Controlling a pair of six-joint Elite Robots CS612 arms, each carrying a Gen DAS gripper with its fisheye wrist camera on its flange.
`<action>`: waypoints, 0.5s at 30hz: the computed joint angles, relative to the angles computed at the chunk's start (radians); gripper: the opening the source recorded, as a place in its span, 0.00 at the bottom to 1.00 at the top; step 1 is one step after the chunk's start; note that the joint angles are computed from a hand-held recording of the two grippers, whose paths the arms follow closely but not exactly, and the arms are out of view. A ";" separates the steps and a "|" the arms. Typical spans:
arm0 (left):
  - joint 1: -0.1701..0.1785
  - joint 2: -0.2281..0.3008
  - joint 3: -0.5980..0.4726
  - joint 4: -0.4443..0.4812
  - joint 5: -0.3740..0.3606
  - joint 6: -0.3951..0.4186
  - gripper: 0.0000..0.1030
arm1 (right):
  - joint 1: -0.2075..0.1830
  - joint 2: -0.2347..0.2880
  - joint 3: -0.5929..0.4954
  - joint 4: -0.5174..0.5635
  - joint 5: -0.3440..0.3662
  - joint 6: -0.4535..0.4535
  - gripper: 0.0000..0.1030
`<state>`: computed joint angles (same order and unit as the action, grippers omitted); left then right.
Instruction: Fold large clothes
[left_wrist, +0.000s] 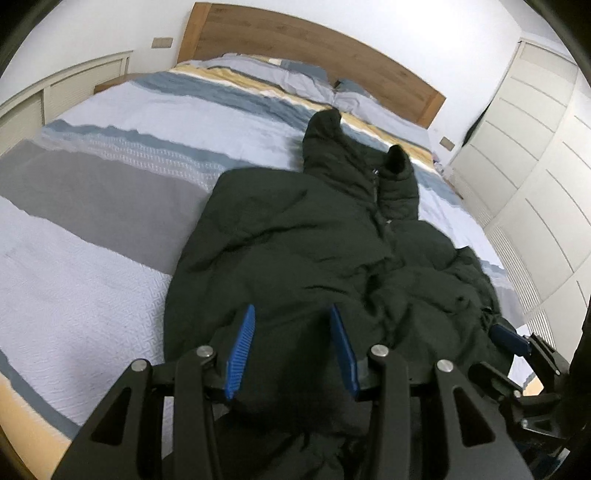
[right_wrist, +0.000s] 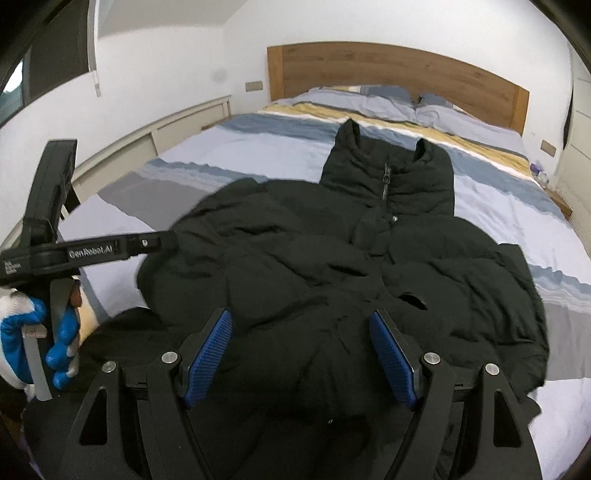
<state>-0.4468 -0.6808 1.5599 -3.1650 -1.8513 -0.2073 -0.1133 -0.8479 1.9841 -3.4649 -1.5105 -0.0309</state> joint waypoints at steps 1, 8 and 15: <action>-0.002 0.009 -0.003 0.004 0.005 -0.001 0.39 | 0.000 0.013 -0.009 0.005 -0.016 -0.008 0.74; -0.015 0.039 -0.001 0.005 0.052 -0.014 0.44 | -0.046 0.055 -0.005 0.044 0.012 0.019 0.75; -0.031 -0.004 0.052 0.026 0.119 -0.004 0.47 | -0.053 0.040 0.023 0.079 0.012 0.021 0.75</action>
